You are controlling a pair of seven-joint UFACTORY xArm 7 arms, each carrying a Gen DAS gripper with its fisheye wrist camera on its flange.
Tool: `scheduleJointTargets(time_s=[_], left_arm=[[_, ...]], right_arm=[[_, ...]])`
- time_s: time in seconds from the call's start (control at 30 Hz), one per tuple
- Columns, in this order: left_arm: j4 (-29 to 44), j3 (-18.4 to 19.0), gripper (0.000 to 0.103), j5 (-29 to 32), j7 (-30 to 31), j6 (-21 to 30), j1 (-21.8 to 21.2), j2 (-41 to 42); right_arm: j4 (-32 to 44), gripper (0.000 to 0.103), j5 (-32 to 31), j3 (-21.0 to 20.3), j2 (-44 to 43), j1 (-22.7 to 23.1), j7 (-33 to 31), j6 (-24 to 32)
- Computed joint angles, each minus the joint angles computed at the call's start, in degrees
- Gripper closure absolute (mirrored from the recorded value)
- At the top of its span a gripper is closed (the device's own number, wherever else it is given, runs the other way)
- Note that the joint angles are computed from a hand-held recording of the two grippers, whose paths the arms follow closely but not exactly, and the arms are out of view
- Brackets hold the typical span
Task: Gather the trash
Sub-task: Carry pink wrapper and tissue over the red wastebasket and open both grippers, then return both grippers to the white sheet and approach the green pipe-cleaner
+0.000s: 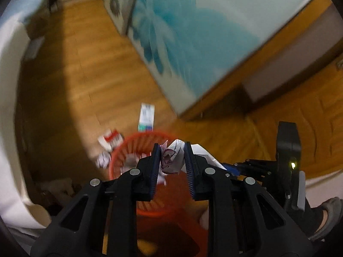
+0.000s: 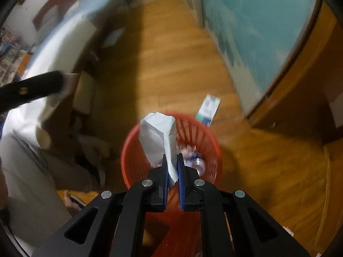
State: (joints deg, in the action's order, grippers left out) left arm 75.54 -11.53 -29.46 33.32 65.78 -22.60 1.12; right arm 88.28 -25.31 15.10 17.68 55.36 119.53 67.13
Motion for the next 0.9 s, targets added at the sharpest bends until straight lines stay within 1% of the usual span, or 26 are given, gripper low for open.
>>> scheduleJointTargets(time_s=[0.03,0.07,0.13,0.17,0.2,0.23,0.27,0.3,0.33,0.37,0.43,0.6,0.7,0.8,0.9], left_arm=[[-0.18,-0.39,0.081,1.58,-0.35,-0.7,-0.44,0.19],[-0.64,-0.69,0.081,1.58,-0.93,-1.4,-0.8,-0.22],[-0.21,-0.67,0.081,1.5,-1.58,-0.97,-0.97,0.41],[0.11,-0.78,0.079,1.95,-2.21,-0.97,-1.14,0.85],[0.36,-0.75,0.079,2.27,-3.02,-0.5,-1.15,1.43],[0.54,-0.63,0.075,2.34,-3.56,0.35,-1.01,1.71],[0.14,-0.71,0.069,2.43,-4.21,0.72,-1.05,1.22],[0.29,-0.65,0.065,3.0,-4.86,0.54,-1.04,1.46],[-0.23,-0.71,0.057,2.94,-5.23,0.2,-1.08,1.02],[-0.33,-0.63,0.047,2.52,-5.47,0.13,-0.98,0.88],[-0.52,-0.39,0.041,1.57,-5.8,-0.07,-0.69,0.59],[-1.45,0.08,0.041,-0.55,-5.63,-0.98,0.02,0.28],[-1.44,0.43,0.041,-2.5,-5.37,-0.95,0.55,-0.15],[-1.19,1.42,0.041,-6.32,-4.44,-1.03,1.82,-0.96],[-0.45,2.71,0.041,-9.77,-2.23,-1.98,3.41,-2.21]], right_arm=[[-1.37,0.094,0.25,0.07,-0.45,0.05,1.1,-1.0],[-1.44,0.094,0.17,0.1,-0.24,0.16,1.76,-1.14],[-1.91,0.094,0.17,0.02,0.01,-0.04,2.25,-2.12],[-1.64,0.093,0.16,-0.04,0.21,-0.09,2.28,-2.18],[0.49,0.091,-0.11,-0.2,1.99,0.17,2.31,-1.69],[0.38,0.09,0.41,-0.29,1.87,0.15,2.11,-1.6],[1.58,0.083,0.59,-0.43,2.71,0.39,2.0,-0.89],[2.29,0.07,0.47,-0.72,3.03,0.64,2.04,-0.29],[2.8,0.065,0.27,-0.93,3.25,0.94,2.05,0.26],[3.19,0.062,0.18,-1.04,3.51,1.16,1.87,0.58],[4.6,0.062,0.31,-1.27,4.29,1.59,1.4,1.9],[5.47,0.062,0.53,-1.89,4.76,1.91,1.4,1.97],[7.44,0.062,0.2,-2.31,5.52,2.17,0.83,3.5],[10.52,0.061,-0.97,-3.04,6.39,2.64,-0.19,6.0],[18.08,0.061,-3.24,-4.27,9.64,3.65,-3.97,10.36]])
